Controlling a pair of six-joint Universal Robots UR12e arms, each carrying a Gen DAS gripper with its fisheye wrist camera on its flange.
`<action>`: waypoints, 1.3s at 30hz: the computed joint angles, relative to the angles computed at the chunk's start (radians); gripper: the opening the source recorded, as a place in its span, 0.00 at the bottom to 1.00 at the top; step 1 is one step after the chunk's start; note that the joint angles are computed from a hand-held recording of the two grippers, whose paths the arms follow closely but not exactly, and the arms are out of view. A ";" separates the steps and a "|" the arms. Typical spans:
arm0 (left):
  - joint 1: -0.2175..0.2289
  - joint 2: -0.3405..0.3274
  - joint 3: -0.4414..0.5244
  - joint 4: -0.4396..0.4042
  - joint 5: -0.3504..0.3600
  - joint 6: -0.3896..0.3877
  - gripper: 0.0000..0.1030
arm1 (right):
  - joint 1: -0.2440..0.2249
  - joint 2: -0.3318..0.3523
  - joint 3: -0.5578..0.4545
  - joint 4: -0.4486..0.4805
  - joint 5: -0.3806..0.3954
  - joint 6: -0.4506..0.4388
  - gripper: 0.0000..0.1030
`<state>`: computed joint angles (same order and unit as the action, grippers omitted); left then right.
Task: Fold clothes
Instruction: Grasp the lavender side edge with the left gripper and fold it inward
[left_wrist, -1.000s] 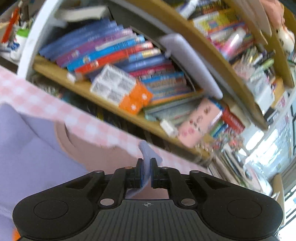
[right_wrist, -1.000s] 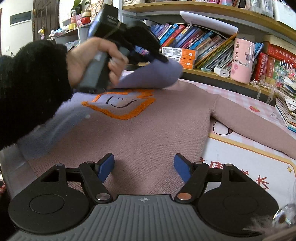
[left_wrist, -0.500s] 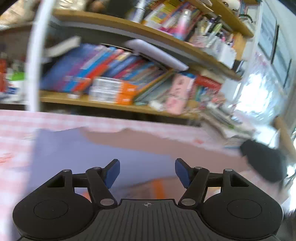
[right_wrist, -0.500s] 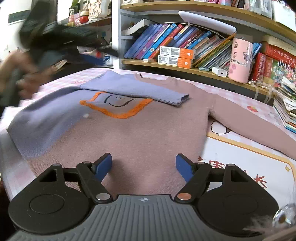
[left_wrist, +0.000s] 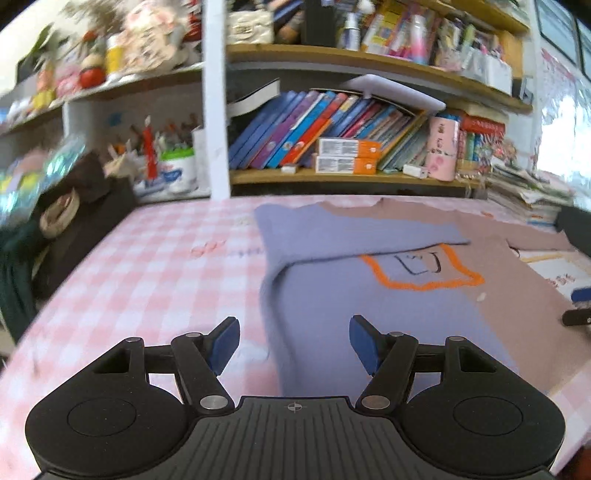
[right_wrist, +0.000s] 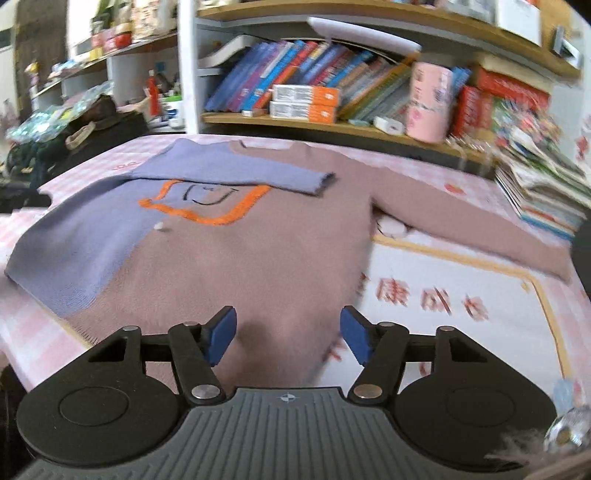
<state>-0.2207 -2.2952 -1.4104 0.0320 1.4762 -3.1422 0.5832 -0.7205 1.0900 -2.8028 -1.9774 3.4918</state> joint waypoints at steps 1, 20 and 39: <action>0.007 0.003 -0.013 0.010 -0.022 -0.025 0.62 | 0.002 -0.008 0.011 0.006 -0.005 0.024 0.57; 0.036 -0.013 -0.038 0.024 -0.161 -0.126 0.09 | 0.000 -0.035 0.075 -0.047 0.034 0.171 0.21; 0.046 -0.005 -0.055 0.098 -0.045 -0.165 0.11 | 0.011 0.022 -0.029 -0.028 0.025 0.107 0.24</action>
<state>-0.1747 -2.3003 -1.4658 0.1304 1.4308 -3.3067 0.5946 -0.6988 1.0608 -2.8309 -1.9522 3.5986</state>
